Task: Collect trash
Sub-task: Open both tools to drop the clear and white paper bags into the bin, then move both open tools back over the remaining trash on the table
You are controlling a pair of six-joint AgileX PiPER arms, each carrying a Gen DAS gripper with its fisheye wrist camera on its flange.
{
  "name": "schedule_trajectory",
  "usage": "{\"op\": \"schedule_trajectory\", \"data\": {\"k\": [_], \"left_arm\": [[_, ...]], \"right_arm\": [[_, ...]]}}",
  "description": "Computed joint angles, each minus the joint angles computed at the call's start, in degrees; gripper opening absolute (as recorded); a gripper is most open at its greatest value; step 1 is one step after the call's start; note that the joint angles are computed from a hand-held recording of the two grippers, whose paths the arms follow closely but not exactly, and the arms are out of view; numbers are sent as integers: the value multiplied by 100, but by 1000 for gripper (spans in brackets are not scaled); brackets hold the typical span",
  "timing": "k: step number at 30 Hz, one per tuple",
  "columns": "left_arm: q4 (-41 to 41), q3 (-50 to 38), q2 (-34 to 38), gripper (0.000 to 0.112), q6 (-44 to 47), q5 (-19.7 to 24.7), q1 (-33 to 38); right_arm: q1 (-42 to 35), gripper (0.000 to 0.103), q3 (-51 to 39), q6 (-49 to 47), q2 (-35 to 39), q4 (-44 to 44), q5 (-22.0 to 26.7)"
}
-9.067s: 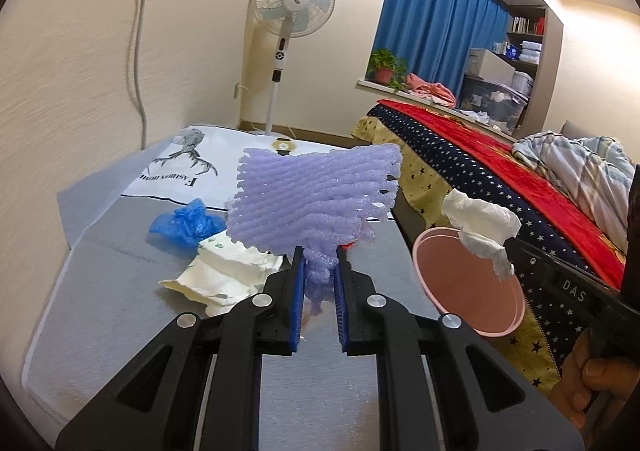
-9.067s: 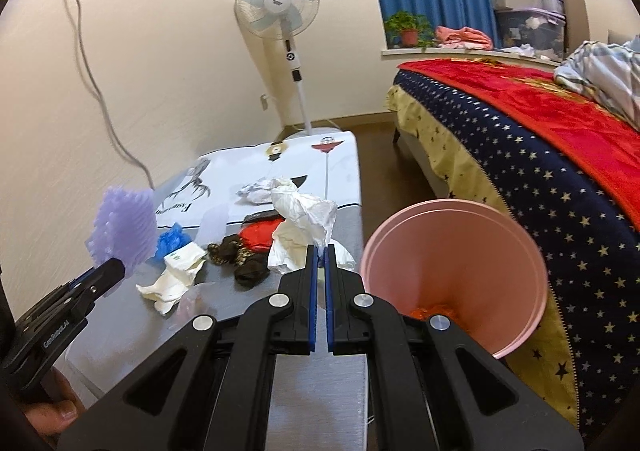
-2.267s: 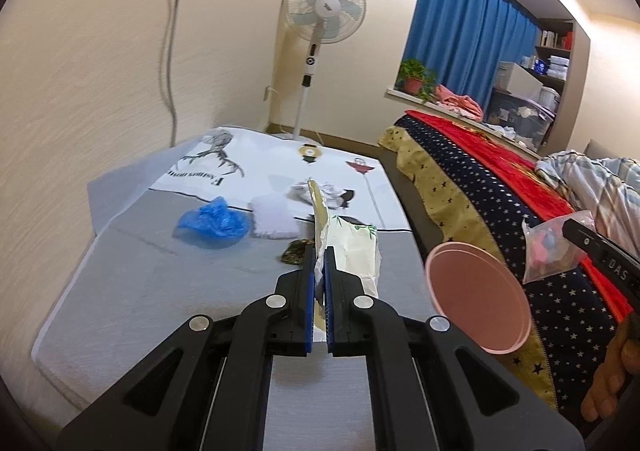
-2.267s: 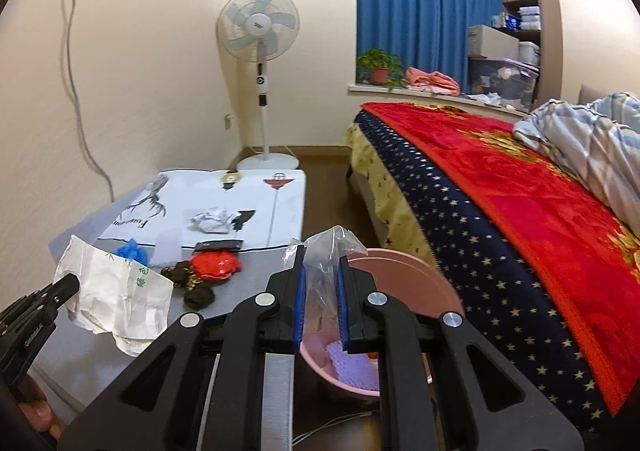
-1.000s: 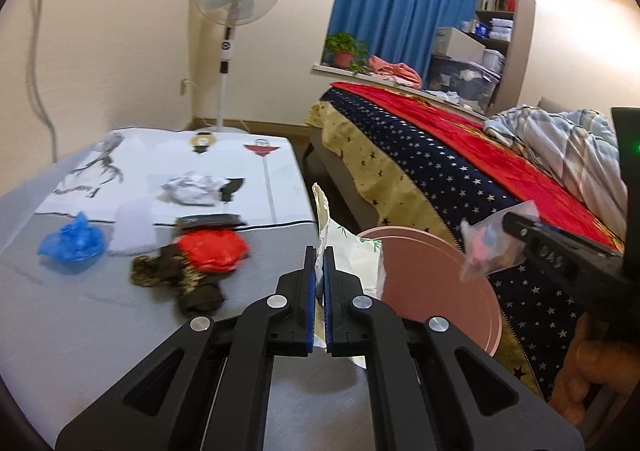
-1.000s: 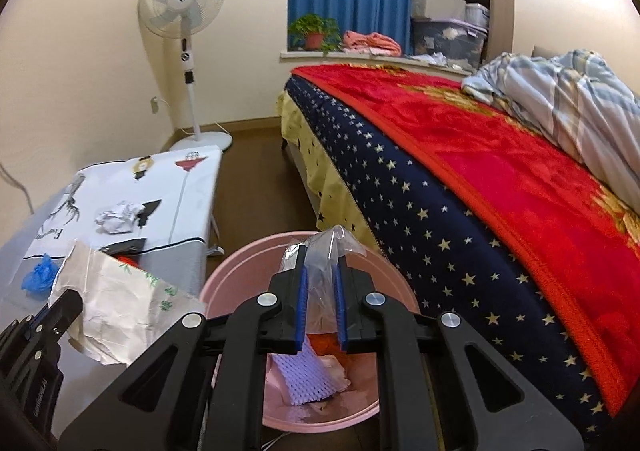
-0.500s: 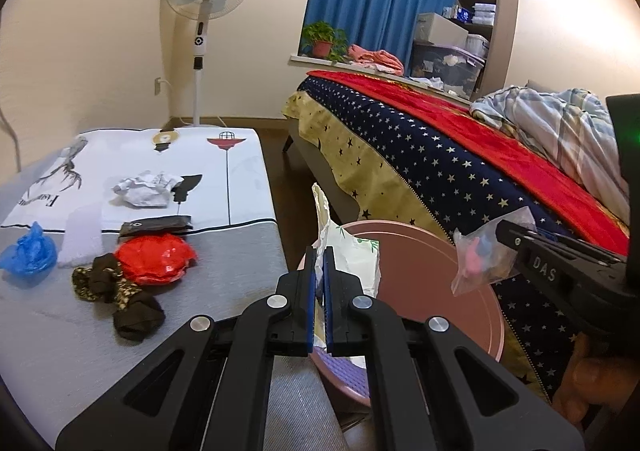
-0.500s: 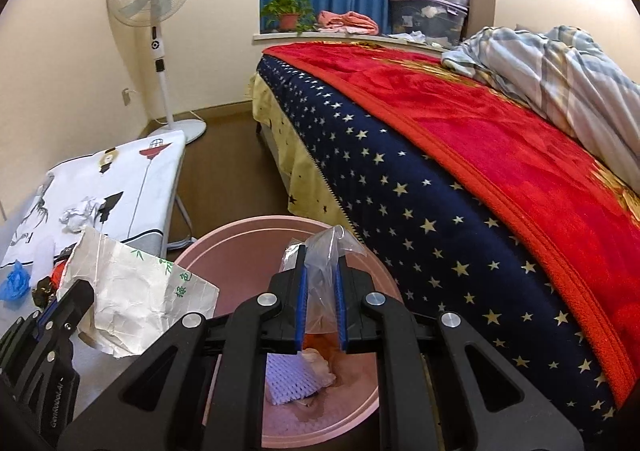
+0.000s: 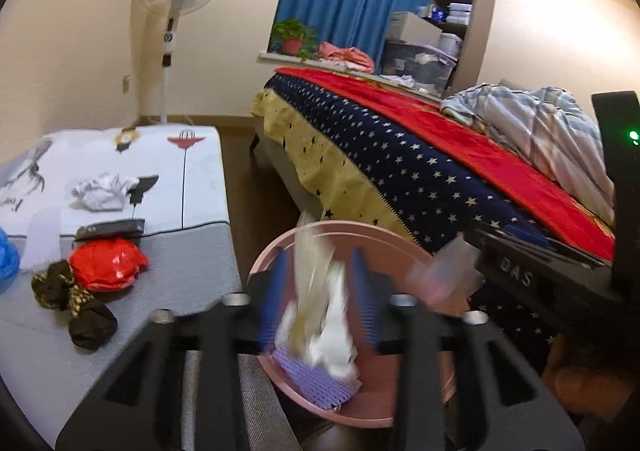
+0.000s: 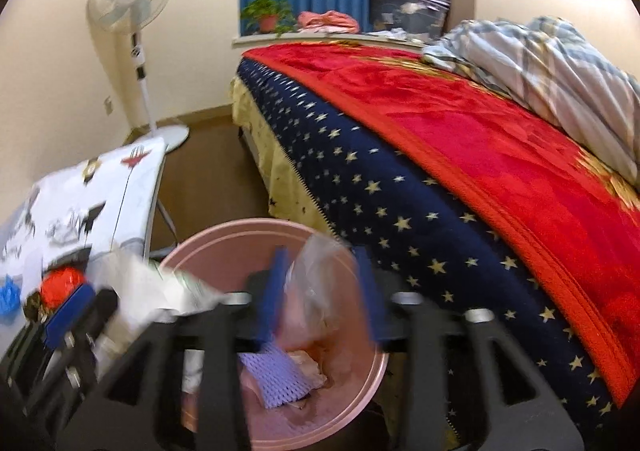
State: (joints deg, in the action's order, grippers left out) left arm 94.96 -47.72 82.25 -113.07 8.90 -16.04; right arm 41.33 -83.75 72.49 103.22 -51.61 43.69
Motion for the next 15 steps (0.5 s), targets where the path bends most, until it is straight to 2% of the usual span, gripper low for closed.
{"op": "schedule_trajectory", "data": {"k": [8,15], "left_arm": [[-975,555,-724,37,857,330,450],[-2277,1184,-1675,37,2348,333,1557]], "right_arm": [[340,51,263,809,-142,-747,-523],[842,51,59,1026,174,-934,-1032]]}}
